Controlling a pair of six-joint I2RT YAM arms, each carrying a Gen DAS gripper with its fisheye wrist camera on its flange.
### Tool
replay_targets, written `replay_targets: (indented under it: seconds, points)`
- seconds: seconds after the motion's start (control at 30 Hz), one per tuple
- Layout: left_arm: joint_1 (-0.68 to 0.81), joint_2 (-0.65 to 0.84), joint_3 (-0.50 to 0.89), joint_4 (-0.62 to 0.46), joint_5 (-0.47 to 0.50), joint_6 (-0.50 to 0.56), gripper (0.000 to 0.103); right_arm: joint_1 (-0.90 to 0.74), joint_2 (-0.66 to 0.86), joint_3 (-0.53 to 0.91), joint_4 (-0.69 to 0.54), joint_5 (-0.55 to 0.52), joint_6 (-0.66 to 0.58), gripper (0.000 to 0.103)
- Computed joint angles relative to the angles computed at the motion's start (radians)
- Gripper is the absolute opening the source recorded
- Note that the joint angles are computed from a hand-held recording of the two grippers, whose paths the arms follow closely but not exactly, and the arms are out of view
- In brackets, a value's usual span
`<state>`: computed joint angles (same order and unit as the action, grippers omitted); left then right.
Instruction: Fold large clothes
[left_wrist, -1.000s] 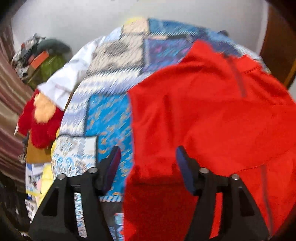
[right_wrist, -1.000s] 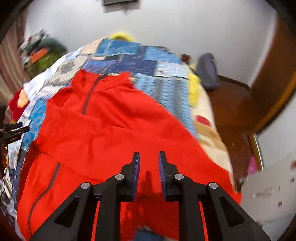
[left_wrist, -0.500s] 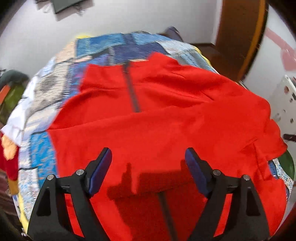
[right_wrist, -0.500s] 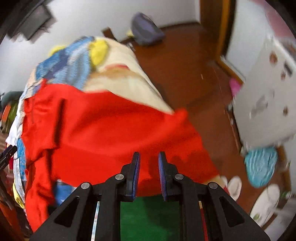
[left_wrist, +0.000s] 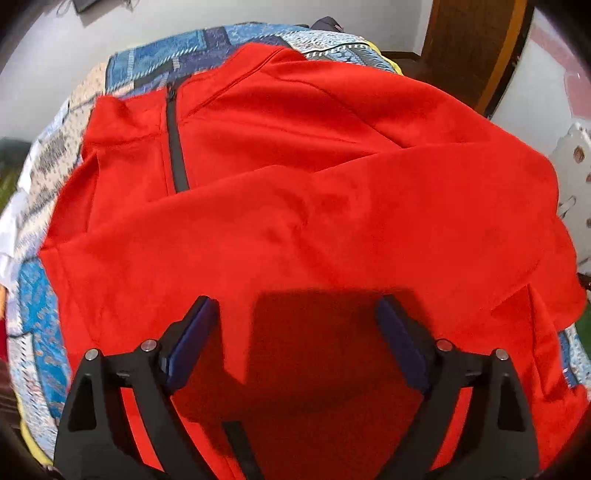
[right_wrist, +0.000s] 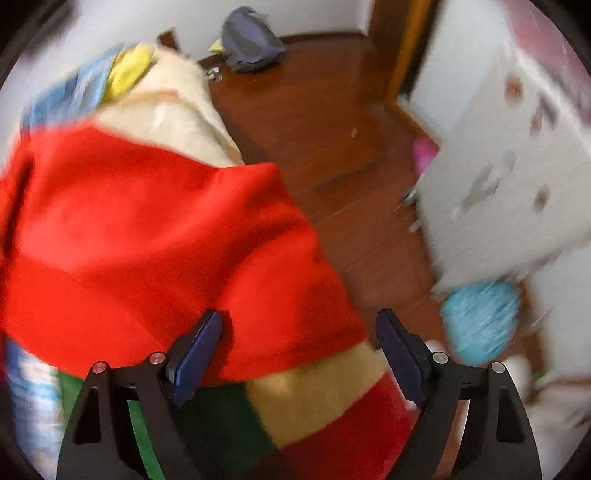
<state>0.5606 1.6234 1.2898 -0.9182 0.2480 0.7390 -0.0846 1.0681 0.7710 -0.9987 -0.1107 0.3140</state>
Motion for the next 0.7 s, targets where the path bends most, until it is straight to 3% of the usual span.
replay_targets:
  seconds: [0.1,0.17,0.33,0.4,0.47,0.5,0.63,0.7]
  points:
    - [0.009,0.009,0.007,-0.007,0.010,-0.005,0.093,-0.188,-0.024,-0.013,-0.023,-0.192,-0.037,0.084]
    - [0.007,-0.002,-0.007,0.007,0.008,-0.006,0.093,-0.234,-0.019,-0.033,-0.016,-0.254,-0.034,0.083]
    - [0.001,-0.026,-0.032,0.031,-0.001,-0.004,0.093,-0.159,0.027,-0.058,0.065,-0.223,0.050,0.076]
    - [-0.002,-0.038,-0.041,0.040,-0.005,-0.004,0.093,-0.135,0.056,-0.056,0.105,-0.208,0.066,0.066]
    - [-0.004,-0.061,-0.059,0.057,-0.013,0.000,0.093,-0.104,0.090,-0.057,0.153,-0.225,0.114,0.047]
    - [-0.005,-0.066,-0.061,0.061,-0.015,0.004,0.093,-0.101,0.105,-0.055,0.165,-0.216,0.123,0.045]
    - [-0.008,-0.110,-0.087,0.078,-0.020,0.019,0.092,-0.028,0.100,0.004,0.149,-0.127,0.142,0.013]
    - [0.004,-0.132,-0.084,0.069,0.003,0.032,0.092,-0.005,0.065,0.047,0.132,-0.130,0.149,0.008]
